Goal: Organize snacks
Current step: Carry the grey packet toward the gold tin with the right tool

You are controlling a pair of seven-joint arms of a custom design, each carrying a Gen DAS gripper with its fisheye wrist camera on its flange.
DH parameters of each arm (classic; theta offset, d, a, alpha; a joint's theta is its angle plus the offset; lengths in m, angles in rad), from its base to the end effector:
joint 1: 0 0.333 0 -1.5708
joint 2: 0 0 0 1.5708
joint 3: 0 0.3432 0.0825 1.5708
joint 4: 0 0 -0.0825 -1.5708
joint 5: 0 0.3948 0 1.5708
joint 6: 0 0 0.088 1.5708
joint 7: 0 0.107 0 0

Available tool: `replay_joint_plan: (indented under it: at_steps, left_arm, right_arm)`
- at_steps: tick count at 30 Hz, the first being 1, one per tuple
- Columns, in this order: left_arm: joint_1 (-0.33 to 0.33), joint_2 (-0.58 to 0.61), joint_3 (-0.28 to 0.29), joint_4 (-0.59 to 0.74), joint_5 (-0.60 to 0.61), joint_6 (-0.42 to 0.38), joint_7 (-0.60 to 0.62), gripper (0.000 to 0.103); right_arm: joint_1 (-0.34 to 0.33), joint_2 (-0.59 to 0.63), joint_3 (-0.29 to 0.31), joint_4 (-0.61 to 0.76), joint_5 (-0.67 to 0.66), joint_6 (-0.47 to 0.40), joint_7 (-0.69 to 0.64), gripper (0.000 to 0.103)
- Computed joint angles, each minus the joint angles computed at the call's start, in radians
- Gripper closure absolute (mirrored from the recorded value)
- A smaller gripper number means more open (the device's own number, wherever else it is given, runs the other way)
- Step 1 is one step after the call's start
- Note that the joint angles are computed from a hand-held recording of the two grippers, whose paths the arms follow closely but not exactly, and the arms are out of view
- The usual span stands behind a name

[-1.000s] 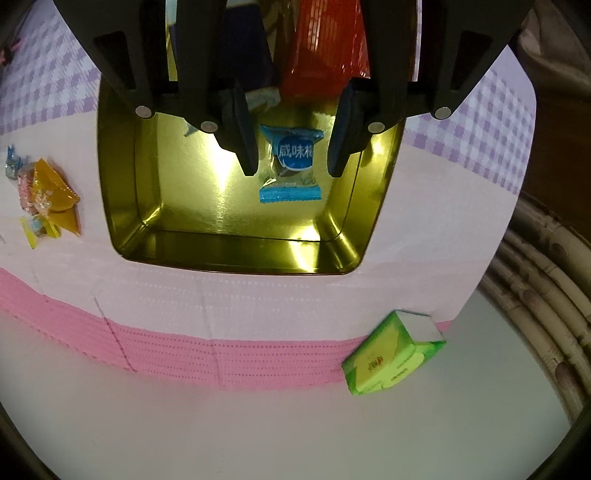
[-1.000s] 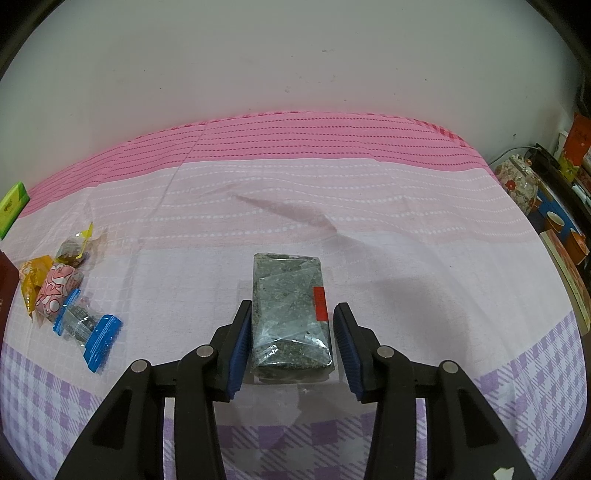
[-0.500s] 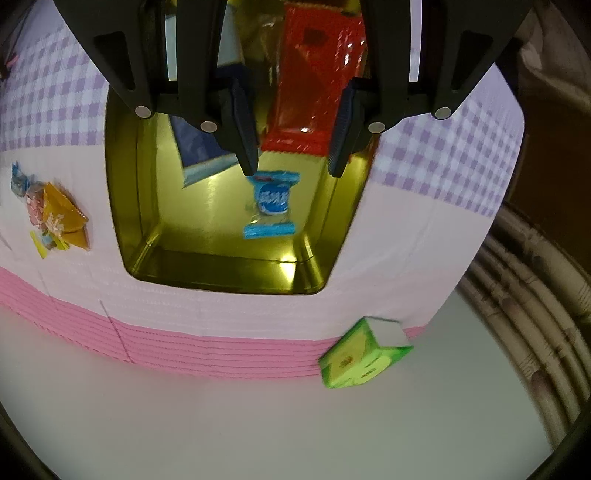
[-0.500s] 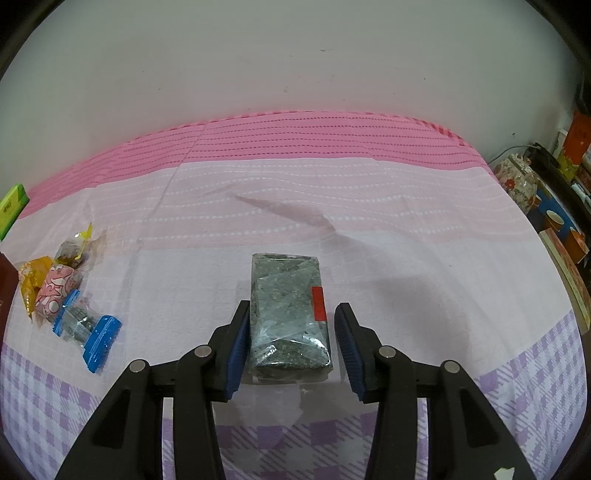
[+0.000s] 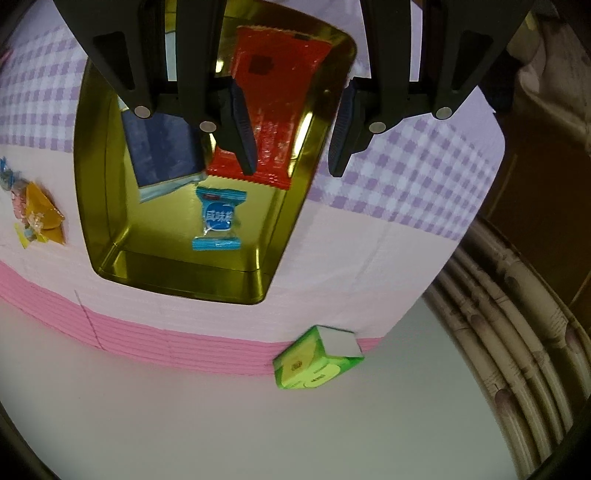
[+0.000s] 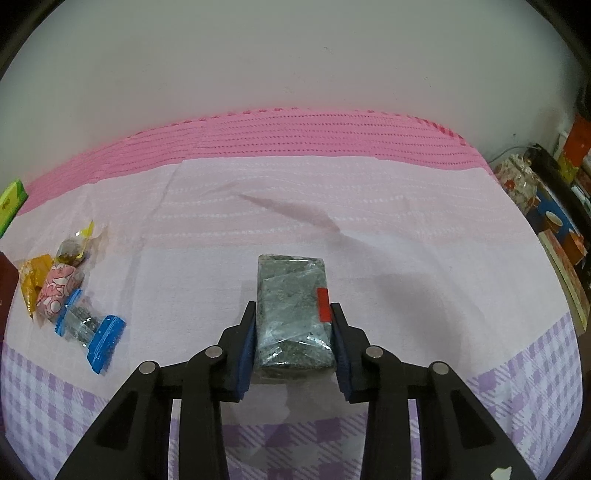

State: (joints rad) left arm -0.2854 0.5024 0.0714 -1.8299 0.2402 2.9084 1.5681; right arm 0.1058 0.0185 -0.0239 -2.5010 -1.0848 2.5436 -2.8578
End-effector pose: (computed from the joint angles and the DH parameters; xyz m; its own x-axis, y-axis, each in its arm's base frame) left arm 0.6903 -0.1715 0.3386 -0.3711 -0.9059 -0.2042 -0.7444 0.4217 -0.5177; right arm 0.4686 0.0495 0.2931 -0.7679 -0.6357 0.0792 -0.5618 0.6089 -0.5601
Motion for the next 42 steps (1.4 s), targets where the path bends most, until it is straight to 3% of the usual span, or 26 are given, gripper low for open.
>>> replay_joint_plan:
  at_steps: [3, 11, 16, 23, 29, 32, 42]
  left_arm:
    - [-0.038, -0.009, 0.059, -0.028, 0.043, 0.049, -0.044, 0.055]
    - [-0.008, -0.022, 0.044, -0.042, 0.008, 0.069, -0.016, 0.051]
    - [-0.008, -0.024, 0.052, -0.041, -0.001, 0.070, -0.019, 0.048]
    - [0.000, -0.033, 0.059, -0.048, -0.009, 0.070, -0.035, 0.048]
    - [-0.062, -0.025, 0.157, -0.046, 0.051, 0.075, -0.133, 0.048]
    - [-0.020, -0.022, 0.122, -0.030, 0.033, 0.049, -0.138, 0.048]
    - [0.033, -0.002, 0.088, 0.016, 0.027, -0.007, -0.191, 0.048]
  right_arm:
    - [0.008, -0.008, 0.007, 0.003, 0.041, -0.026, -0.016, 0.071]
    - [0.028, -0.062, 0.036, 0.032, 0.077, -0.089, -0.062, 0.071]
    - [0.049, -0.050, 0.056, 0.105, 0.078, -0.071, -0.104, 0.071]
    - [0.100, 0.063, 0.058, 0.259, 0.120, 0.022, -0.202, 0.071]
    - [0.160, 0.183, 0.047, 0.409, 0.186, 0.098, -0.323, 0.071]
    - [0.190, 0.242, 0.035, 0.485, 0.227, 0.123, -0.384, 0.071]
    - [0.270, 0.426, 0.002, 0.720, 0.378, 0.116, -0.592, 0.070]
